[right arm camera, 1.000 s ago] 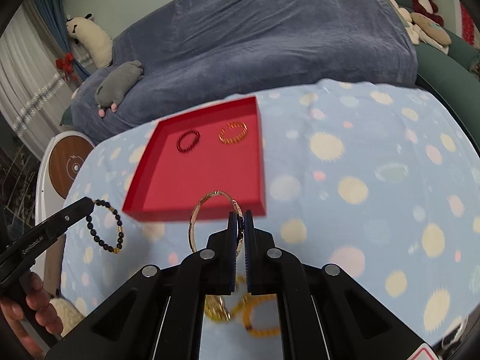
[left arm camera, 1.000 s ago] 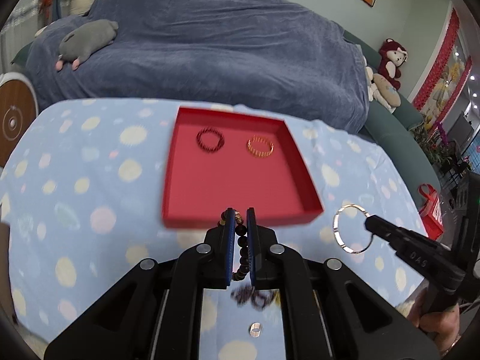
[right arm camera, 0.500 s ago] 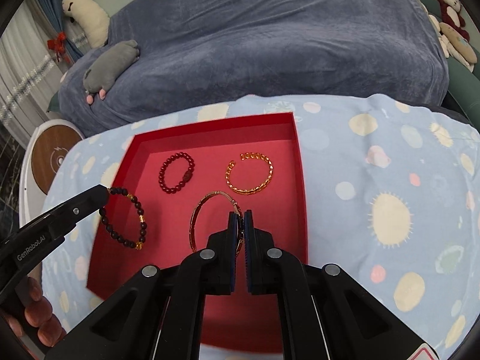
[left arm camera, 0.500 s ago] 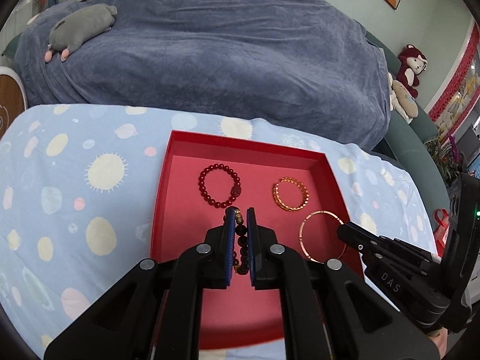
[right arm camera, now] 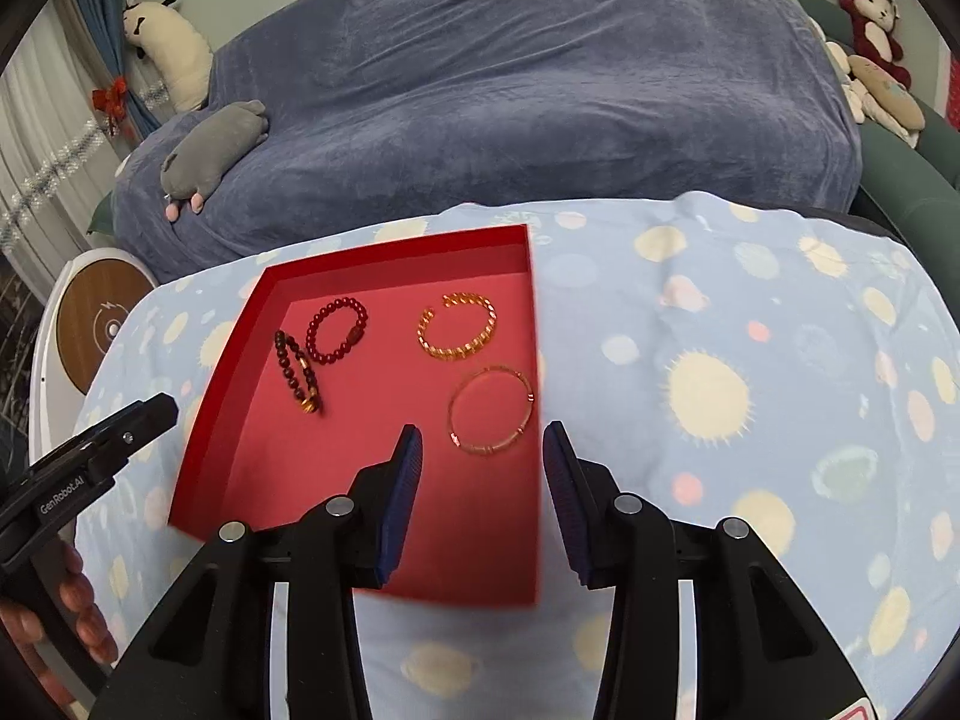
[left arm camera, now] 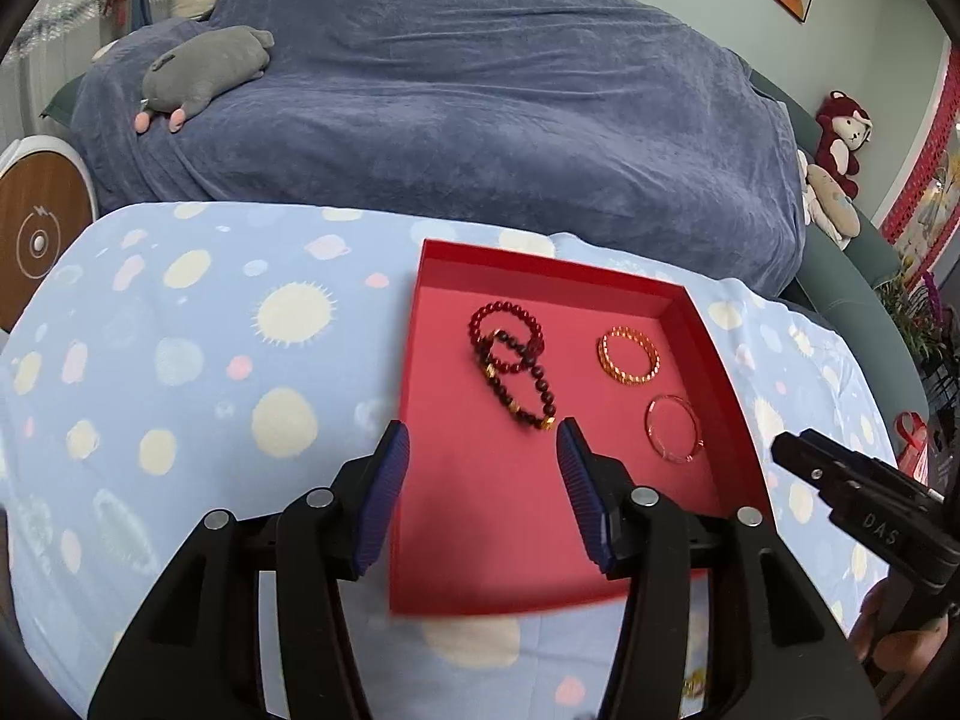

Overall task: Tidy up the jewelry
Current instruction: 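Carry both bracelets into the red box and open both tools, then move both tools back over the remaining jewelry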

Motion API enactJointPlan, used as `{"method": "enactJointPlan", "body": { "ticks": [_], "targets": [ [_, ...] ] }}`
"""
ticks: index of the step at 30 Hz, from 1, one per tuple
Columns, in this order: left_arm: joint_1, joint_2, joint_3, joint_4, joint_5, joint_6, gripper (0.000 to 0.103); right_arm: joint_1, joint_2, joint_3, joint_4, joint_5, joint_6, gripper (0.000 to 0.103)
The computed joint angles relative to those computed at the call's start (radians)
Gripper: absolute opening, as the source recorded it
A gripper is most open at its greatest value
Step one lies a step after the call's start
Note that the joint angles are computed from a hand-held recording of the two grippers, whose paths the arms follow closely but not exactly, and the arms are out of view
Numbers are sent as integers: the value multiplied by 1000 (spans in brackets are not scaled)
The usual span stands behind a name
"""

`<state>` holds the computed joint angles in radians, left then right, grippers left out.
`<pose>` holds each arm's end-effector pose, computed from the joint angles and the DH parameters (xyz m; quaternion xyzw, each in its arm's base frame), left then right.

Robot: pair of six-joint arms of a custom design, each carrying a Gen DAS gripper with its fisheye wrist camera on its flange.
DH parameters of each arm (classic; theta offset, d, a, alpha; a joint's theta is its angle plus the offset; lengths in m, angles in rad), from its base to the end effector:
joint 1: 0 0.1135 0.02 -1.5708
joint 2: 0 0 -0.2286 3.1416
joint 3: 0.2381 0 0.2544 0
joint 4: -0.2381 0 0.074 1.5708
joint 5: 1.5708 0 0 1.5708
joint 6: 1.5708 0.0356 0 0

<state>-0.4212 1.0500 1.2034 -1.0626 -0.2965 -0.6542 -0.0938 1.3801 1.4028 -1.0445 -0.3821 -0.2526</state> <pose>0.1939 -0.0755 0.3236 -0.1564 0.9235 -0.0445 0.3475 0.2783 -0.0129 0.3122 -0.1263 0.9380 0.1342 0.2937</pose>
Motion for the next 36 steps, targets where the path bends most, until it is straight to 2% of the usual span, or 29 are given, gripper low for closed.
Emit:
{"method": "enactJointPlan", "body": {
  "ticks": [4, 6, 12, 17, 20, 26, 32, 36],
  "targets": [
    [-106, -73, -13, -88, -47, -98, 54, -98, -96, -47, -77, -42, -74, 41],
    [-197, -101, -17, -140, -96, -182, 57, -152, -152, -82, -117, -55, -129, 41],
    [-503, -123, -38, -283, -214, -459, 57, -336, -255, -166, -244, -102, -299, 41],
    [-694, -112, -70, -356, -243, -679, 58, -476, -315, -250, -321, -111, -440, 41],
    [-779, -88, -92, -378, -251, -769, 58, -550, -349, -299, -356, -110, -519, 41],
    [-854, -40, -121, -355, -245, -830, 58, -636, -378, -363, -387, -108, -605, 41],
    [-833, 7, -155, -251, -218, -746, 57, -653, -389, -391, -388, -104, -628, 41],
    [-785, 29, -179, -181, -189, -679, 51, -642, -393, -407, -375, -94, -621, 41]
  ]
}}
